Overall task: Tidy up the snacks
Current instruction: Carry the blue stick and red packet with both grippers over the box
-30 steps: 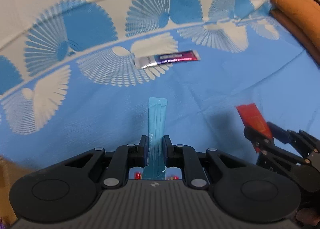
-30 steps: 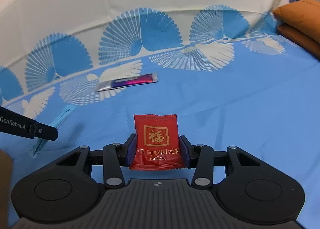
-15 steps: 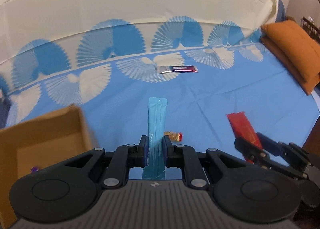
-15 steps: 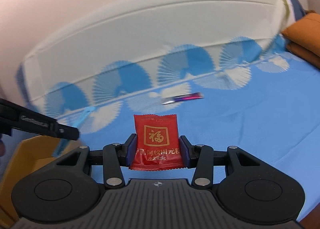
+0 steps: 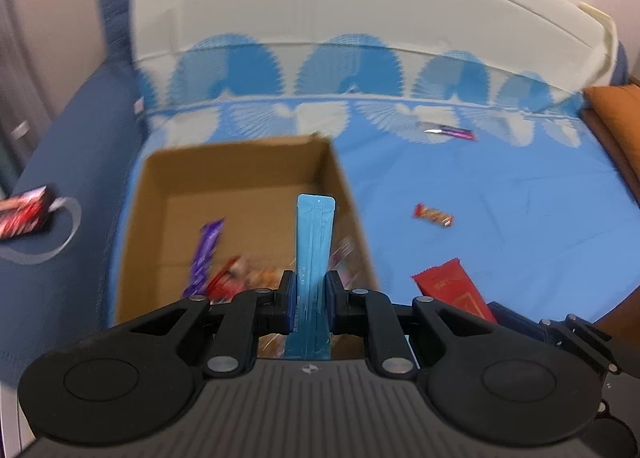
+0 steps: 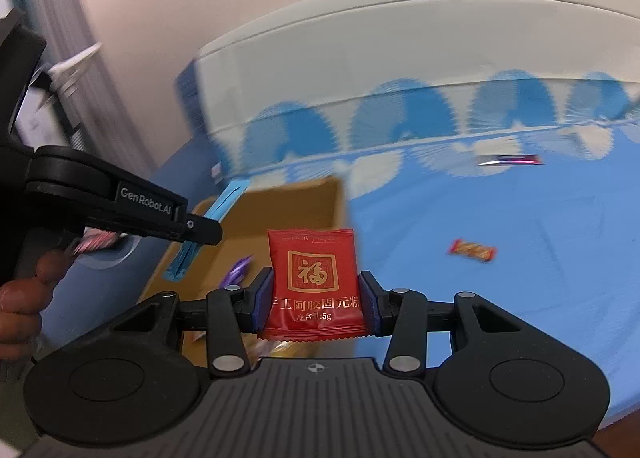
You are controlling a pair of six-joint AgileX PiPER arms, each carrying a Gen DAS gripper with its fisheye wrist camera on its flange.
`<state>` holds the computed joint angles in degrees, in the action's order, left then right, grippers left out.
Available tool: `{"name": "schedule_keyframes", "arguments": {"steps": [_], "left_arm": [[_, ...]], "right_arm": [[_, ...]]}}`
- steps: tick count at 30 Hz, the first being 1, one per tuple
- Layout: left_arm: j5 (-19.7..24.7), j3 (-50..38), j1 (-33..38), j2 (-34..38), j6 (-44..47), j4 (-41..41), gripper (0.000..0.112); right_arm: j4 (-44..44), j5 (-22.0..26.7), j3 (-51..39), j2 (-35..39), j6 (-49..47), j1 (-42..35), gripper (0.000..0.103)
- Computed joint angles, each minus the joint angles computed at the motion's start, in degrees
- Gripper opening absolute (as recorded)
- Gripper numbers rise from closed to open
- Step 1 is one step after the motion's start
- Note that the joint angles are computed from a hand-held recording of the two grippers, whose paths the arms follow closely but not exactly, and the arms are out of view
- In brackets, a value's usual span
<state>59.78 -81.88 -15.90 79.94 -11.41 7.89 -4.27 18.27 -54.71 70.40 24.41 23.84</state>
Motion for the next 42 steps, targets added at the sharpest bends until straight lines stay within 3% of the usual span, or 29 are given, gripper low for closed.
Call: {"name": "schedule_keyframes", "arguments": {"steps": [8,16,29,42], "left_arm": [[0.3,12.2,9.5,-12.8,4.1,-3.5,0.016],[-0.4,16.2,18.3,-18.5,11.5,-10.2,0.016],[-1.5,17.6,23.7,-19.3,16.7,-16.0,0.016],[-3.1,15.6,23.4,-15.9,15.7,-15.3,0.016]], "right_arm": [[-25.4,8.1,-2.0,-0.3,25.9,16.2,0.048],[-36.3,15.6,-4.6,1.1,35.5,25.1,0.048],[-39.2,20.3,-7.0,3.1,37.5,28.9,0.048],[-35.8,18.1,-8.6,5.5,33.2,25.4,0.048]]}}
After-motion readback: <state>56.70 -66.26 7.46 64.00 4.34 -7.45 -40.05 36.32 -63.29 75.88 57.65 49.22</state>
